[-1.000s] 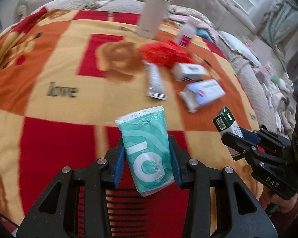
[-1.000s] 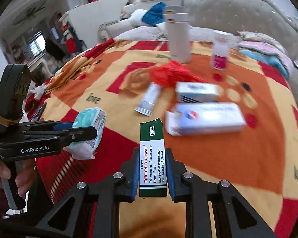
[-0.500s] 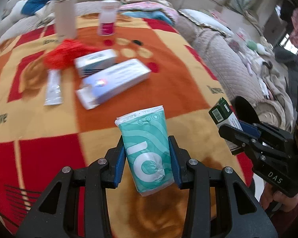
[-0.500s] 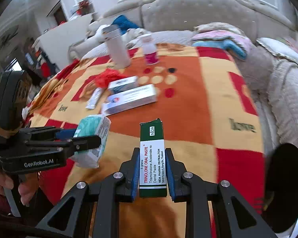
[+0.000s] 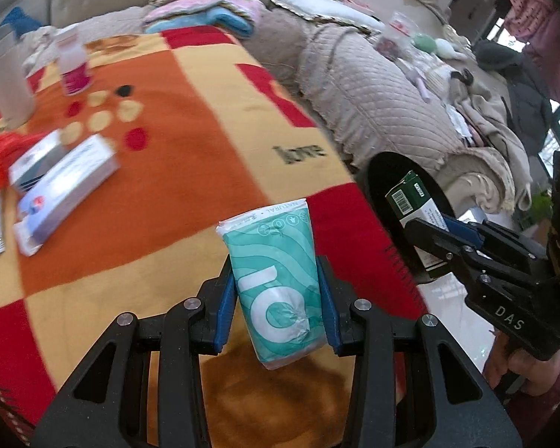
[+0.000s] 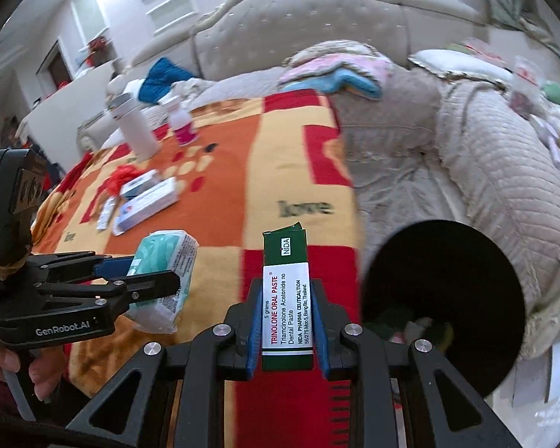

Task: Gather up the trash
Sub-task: 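Carry the tissue pack and oral paste box to the black bin and release both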

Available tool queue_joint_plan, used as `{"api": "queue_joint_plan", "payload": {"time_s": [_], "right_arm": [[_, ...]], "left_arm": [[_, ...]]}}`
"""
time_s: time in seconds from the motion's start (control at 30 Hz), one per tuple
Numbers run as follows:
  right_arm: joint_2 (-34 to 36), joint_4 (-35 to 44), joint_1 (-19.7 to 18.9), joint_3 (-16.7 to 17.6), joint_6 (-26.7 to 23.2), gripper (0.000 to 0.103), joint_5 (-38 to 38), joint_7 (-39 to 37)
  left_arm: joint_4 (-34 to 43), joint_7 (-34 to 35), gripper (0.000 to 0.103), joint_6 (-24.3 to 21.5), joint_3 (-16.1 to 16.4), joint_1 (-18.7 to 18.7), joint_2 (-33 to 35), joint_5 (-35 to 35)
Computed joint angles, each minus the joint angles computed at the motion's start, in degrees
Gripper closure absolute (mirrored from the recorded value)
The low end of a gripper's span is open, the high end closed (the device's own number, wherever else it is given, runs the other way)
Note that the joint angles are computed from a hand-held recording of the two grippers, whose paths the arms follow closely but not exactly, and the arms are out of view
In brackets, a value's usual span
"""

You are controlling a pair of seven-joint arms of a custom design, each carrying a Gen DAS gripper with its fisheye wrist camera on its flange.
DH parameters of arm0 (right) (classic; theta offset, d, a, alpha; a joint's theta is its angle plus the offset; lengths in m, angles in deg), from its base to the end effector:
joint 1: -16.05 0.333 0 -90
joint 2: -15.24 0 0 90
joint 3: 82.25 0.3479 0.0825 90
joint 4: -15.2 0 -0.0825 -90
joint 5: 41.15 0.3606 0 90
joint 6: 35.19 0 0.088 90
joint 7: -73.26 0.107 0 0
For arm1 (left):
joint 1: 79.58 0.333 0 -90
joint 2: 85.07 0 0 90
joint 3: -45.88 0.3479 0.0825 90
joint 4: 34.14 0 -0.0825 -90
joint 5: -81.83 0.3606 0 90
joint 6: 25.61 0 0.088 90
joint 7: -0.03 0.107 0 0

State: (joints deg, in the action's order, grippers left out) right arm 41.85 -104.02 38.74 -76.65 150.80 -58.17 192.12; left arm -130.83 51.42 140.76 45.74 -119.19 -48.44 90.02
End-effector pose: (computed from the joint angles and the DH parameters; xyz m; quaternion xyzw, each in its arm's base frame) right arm 0.5470 0.3200 0.3301 -0.7474 0.5684 -0.1140 0.3244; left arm 0.5517 -0.4696 0.3335 -0.6257 0.7258 -0.2787 0.0638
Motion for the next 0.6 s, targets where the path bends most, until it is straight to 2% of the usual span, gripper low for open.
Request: {"api": "queue_joint_plan", "payload": {"time_s": [0.37,0.5,0.6], "right_arm": [[-1.5,-5.5,-1.8,-4.6,2.7,0.080,1.8,2.2],[-1.6,-6.4,-0.3,-7.8,2.3,0.080,2.4,2.6],[-1.2,-6.8,-1.9,-7.0,2.5,0.080,2.5,2.7]], "left_arm": [[21.6,6.1,0.066,-9.9,-5.1,0.5,12.2,-2.2],[29.3,8.4,0.066,-12.9,-6.7,0.5,16.6,-3.8],[36.6,9.6,0.066,-16.4,-6.8,-0.3,20.7,-4.2]]}}
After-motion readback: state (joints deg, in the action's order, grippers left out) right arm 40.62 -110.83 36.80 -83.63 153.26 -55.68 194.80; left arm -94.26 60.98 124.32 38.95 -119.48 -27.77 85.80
